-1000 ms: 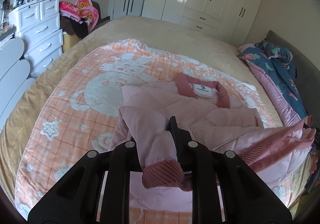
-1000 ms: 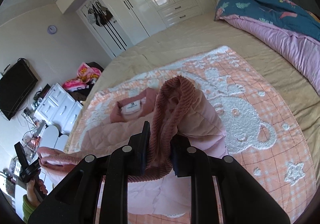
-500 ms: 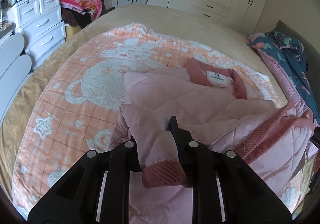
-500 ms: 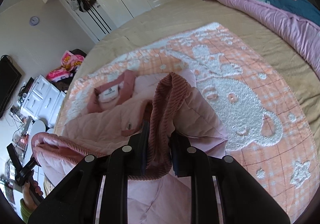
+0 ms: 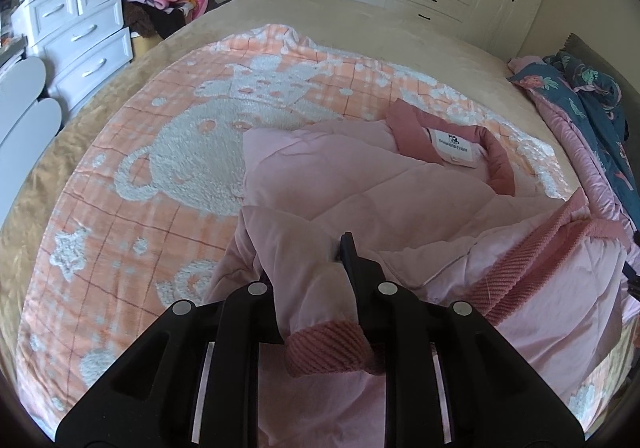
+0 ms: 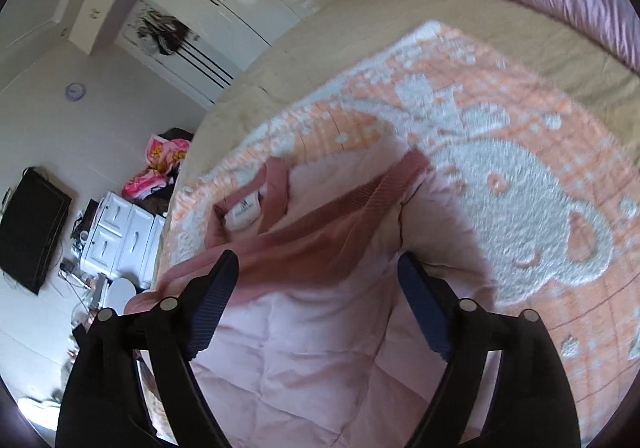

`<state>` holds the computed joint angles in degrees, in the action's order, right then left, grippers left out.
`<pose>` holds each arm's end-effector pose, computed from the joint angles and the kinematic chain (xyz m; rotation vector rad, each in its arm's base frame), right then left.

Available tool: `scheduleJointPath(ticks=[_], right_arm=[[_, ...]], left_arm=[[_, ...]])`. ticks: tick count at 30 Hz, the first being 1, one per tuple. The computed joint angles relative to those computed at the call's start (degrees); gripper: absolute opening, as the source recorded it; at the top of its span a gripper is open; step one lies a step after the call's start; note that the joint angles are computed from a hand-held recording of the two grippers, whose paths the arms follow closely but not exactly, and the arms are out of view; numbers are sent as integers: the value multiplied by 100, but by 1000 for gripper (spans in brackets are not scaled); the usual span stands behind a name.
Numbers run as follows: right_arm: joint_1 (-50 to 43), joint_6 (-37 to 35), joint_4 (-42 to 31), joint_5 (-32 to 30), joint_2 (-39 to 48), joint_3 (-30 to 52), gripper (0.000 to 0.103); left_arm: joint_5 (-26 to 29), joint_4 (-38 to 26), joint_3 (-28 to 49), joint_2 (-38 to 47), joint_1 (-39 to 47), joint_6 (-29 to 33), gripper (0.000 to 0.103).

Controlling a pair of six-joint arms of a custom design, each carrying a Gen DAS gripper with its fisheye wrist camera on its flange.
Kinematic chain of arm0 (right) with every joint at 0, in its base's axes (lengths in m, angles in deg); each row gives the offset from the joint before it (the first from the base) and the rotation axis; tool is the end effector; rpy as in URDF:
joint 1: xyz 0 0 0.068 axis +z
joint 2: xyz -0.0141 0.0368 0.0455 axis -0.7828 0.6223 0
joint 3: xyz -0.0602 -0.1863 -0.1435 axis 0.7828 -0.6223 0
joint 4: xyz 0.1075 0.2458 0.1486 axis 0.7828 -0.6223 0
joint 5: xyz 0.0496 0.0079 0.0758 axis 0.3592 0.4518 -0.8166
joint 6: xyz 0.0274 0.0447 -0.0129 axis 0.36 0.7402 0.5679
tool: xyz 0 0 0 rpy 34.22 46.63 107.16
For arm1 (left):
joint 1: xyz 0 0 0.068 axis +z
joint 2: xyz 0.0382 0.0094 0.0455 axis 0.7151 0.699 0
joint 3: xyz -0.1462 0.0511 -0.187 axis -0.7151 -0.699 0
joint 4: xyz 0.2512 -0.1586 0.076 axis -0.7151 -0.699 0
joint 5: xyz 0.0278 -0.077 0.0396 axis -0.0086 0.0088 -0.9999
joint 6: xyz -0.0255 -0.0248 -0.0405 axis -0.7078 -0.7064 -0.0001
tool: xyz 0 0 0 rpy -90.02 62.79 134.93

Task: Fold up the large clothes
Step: 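Lay the hem near the collar and open both grippers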

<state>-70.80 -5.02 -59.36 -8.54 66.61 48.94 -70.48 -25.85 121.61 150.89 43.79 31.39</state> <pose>0.1813 -0.0512 0.2158 0.8039 2.1529 0.4758 0.3994 -0.0246 0.1802 0.2761 2.4987 -0.3978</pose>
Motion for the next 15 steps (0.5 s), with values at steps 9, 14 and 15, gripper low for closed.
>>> scheduleJointPath(ticks=[9, 14, 15], right_arm=[[880, -885, -1198, 1593, -2005, -208, 95], [926, -1234, -1740, 2120, -2382, -499, 95], [847, -1259, -1826, 2084, -2448, -572, 95]], left_arm=[[-45, -24, 0, -44, -20, -53, 14], [-2, -143, -43, -246, 3, -164, 20], [19, -168, -50, -287, 17, -185, 22]])
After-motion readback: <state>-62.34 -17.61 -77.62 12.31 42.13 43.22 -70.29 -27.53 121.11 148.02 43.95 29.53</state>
